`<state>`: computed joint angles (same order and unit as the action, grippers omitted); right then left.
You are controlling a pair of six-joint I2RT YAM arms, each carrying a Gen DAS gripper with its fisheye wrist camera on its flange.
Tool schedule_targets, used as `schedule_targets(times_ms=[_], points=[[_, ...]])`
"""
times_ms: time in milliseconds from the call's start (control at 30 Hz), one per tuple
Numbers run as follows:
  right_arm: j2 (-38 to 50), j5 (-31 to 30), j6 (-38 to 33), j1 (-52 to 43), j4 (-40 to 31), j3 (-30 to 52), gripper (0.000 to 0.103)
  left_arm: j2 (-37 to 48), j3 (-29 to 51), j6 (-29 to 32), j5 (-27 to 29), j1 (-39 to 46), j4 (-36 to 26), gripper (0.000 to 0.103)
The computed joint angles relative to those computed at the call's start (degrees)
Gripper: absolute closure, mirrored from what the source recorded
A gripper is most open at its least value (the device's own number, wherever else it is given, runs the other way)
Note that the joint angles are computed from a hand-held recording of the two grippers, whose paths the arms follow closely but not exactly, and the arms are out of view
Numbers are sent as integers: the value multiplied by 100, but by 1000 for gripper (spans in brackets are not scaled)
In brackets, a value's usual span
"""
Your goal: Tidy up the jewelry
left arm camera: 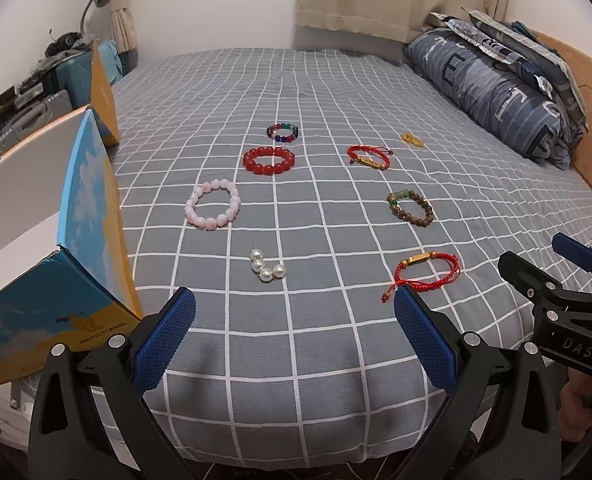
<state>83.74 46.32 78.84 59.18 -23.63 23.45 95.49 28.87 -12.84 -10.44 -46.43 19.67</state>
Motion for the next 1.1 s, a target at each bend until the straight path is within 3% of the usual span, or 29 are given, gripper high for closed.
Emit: schedule_targets(times_ms=[1100], points=[[35,12,-9,64,-47,78,7,-46,-48,18,-88,-27,2,6]])
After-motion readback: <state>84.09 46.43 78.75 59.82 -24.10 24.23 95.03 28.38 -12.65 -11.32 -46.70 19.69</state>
